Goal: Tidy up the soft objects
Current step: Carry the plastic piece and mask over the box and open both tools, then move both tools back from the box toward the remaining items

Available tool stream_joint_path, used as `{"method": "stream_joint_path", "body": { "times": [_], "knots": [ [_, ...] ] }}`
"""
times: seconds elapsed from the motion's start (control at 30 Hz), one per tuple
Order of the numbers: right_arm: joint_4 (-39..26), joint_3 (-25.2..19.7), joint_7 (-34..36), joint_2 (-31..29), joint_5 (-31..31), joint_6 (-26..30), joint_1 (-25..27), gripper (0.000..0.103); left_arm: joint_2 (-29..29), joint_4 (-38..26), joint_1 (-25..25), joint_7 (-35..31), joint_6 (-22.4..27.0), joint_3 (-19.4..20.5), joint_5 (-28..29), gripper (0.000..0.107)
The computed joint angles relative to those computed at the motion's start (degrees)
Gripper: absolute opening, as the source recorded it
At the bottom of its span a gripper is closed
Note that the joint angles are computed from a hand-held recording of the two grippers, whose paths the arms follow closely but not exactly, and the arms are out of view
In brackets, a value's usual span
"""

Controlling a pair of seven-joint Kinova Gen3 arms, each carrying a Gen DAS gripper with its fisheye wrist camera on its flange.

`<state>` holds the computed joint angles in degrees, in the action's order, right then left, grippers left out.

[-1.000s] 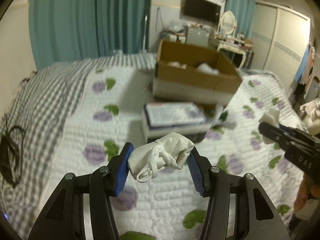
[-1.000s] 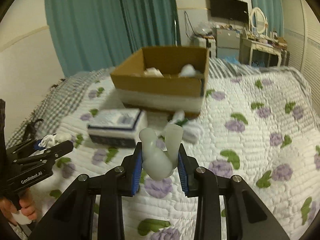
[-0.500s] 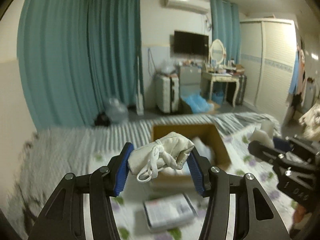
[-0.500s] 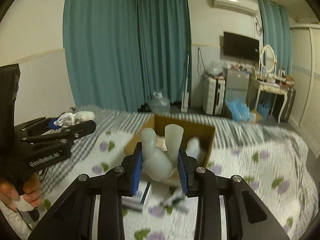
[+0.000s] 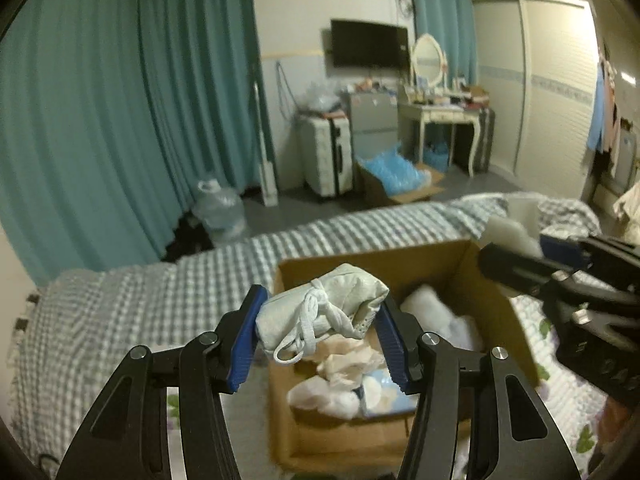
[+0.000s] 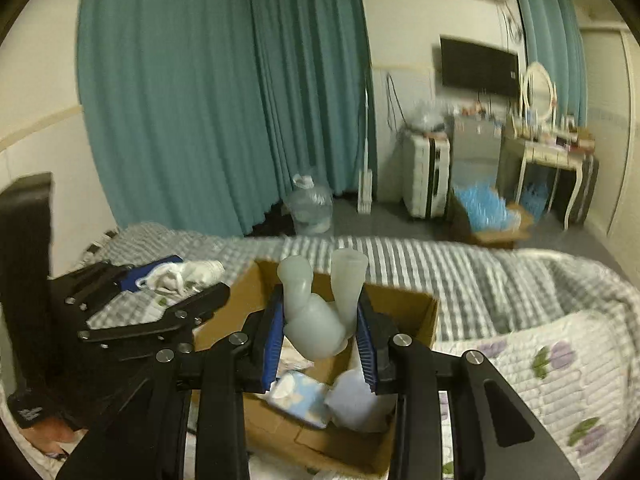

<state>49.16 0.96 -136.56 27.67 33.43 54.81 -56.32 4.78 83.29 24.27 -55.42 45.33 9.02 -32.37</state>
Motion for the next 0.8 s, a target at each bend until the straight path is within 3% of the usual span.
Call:
{"method": "stream_joint_path", "body": {
  "times": [0.1, 0.23, 0.3, 0.33, 0.37, 0.4, 0.5, 0.6, 0.67, 0.8],
  "knots": [
    [-0.13, -0.06, 1.54, 2.57, -2.28, -0.67, 2.38, 0.033, 2.34, 0.26, 1.09, 1.38, -0.81, -0.3, -2.02, 0.053],
    [5.22, -0.48, 0.43, 1.98, -5.06, -7.22, 5.7, 0.038, 3.06, 1.98, 2.07, 2.1, -3.42, -1.42, -3.31, 0.056],
    [5.87, -0.34, 0.44, 2.06, -5.54, -8.22, 6.06, 0.046, 3.5, 1.58, 3.14, 3.95, -2.25, -1.88, -4.95, 0.058],
    [6.63, -0.73, 1.02, 1.78, -6.19, -9.38, 6.7, 0.06, 3.78, 0.93, 3.9, 5.11, -0.89, -2.03, -6.24, 0.068],
    [7.39, -0.55, 0.88, 1.5, -6.31, -10.22, 6.83, 0.067, 3.77, 0.74, 4.68, 6.46, 0.1, -2.24, -7.84, 0.074],
    [8.08, -0.01, 0.09, 1.0, -6.0, -10.74, 6.52, 0.069, 3.49, 0.95, 4.92, 8.18, 0.58, -2.01, -9.84, 0.08],
    [9.82, 0.8, -2.14, -0.71, -4.66, -11.76, 5.33, 0.08, 1.24, 1.54, 5.67, 10.9, 1.54, -1.95, -11.96, 0.081],
    [9.69, 1.22, -4.18, -2.73, -1.38, -9.6, 3.16, 0.081, -1.59, 0.68, 4.6, 10.44, 3.54, -0.15, -10.74, 0.081],
    [8.57, 1.12, -4.55, -4.22, 1.0, -6.47, 1.36, 0.093, -3.93, 0.35, 4.38, 11.42, 5.12, 1.58, -11.77, 0.081],
    [7.08, 0.38, -6.83, -7.63, 8.87, -0.26, -3.58, 0.096, -9.26, -0.2, 3.04, 11.78, 7.44, 5.62, -12.92, 0.085]
  ]
}}
